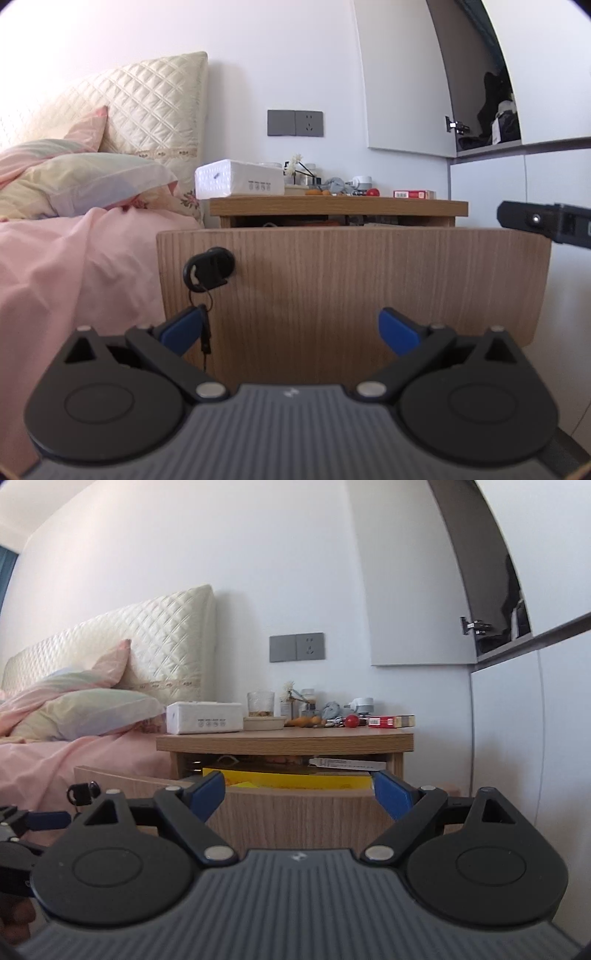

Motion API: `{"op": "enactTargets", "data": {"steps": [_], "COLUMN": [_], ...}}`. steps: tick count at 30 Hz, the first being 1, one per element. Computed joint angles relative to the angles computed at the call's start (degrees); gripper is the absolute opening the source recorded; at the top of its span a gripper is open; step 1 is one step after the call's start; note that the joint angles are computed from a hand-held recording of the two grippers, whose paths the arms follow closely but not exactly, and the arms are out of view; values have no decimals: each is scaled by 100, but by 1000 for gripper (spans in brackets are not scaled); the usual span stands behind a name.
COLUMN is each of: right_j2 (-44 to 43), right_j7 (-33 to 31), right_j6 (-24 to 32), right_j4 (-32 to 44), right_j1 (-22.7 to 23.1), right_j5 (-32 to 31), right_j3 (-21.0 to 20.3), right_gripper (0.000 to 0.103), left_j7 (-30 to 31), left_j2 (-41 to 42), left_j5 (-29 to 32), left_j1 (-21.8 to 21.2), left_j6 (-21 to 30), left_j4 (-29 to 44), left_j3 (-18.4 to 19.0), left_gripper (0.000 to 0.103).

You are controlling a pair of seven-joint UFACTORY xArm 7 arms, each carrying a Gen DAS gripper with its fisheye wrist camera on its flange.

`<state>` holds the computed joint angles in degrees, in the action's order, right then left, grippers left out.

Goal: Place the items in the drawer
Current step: 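Withdraw the right tool up out of the drawer, then push the drawer front shut with the left tool while right tool closes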

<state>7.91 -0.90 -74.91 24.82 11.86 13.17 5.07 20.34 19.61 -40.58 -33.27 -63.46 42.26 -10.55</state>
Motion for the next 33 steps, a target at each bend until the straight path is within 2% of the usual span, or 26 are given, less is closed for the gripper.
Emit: {"op": "enactTargets", "data": {"steps": [4, 13, 15, 17, 19, 24, 25, 26, 27, 29, 33], "right_j2": [294, 529, 552, 572, 589, 572, 567, 540, 500, 463, 461], "right_j7": [-153, 14, 44, 69, 51, 126, 152, 201, 239, 271, 289], "right_j6": [-559, -578, -595, -638, -686, -637, -627, -578, -489, -361, -282], "right_j4": [-3, 55, 60, 52, 32, -14, -24, -45, -62, -80, -86], "right_j1": [133, 165, 176, 195, 219, 217, 213, 195, 178, 165, 155], "right_j5": [353, 502, 562, 635, 691, 699, 694, 639, 587, 524, 423], "right_j3": [52, 30, 32, 37, 39, 34, 34, 29, 26, 24, 16], "right_gripper": [90, 89, 89, 89, 83, 68, 62, 51, 46, 29, 19], "left_j7": [67, 147, 131, 153, 189, 172, 170, 173, 176, 165, 73], "left_j2": [18, 57, 56, 48, 62, 78, 87, 94, 97, 97, 145], "left_j5": [-76, -240, -198, -176, -165, -89, -74, -62, -59, -14, 136], "left_j1": [-34, -91, -84, -87, -109, -121, -120, -118, -115, -99, -42], "left_j6": [42, 2, 51, 130, 100, 5, -11, -16, -13, 21, 130], "left_j4": [-2, 60, 53, 53, 60, 61, 71, 81, 91, 100, 135], "left_j3": [-8, -24, -30, -30, -21, -19, -17, -15, -14, -13, 6], "left_gripper": [103, 103, 101, 91, 88, 69, 61, 50, 47, 40, 28]}}
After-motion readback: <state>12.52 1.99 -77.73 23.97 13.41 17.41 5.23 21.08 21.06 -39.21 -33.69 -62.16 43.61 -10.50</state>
